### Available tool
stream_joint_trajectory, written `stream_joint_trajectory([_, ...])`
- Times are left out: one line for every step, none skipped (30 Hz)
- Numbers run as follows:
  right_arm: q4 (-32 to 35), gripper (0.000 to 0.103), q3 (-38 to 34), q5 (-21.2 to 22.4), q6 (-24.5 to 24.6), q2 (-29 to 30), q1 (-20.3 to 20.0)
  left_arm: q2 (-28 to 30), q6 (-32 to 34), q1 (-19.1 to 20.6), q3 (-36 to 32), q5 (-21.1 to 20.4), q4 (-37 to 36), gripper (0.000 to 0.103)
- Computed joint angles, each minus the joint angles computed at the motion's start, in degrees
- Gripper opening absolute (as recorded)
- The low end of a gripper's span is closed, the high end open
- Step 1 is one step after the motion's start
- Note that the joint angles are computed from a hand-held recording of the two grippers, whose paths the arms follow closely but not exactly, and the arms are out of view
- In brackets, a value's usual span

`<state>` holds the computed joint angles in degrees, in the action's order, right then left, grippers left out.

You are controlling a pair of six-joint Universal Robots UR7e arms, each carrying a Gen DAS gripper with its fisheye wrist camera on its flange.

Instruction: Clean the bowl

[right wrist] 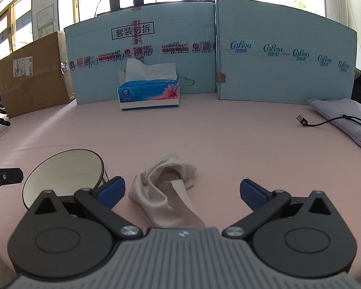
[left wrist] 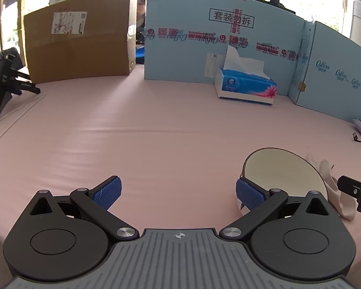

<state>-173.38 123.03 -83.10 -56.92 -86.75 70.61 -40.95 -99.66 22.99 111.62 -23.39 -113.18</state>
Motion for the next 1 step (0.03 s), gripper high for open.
stream_joint_trajectory([-0.02,0.103,-0.01,0.00,0.02,0.01,0.00,0.03,0.16,0.01,-0.03,-0.02,-0.09,0.103])
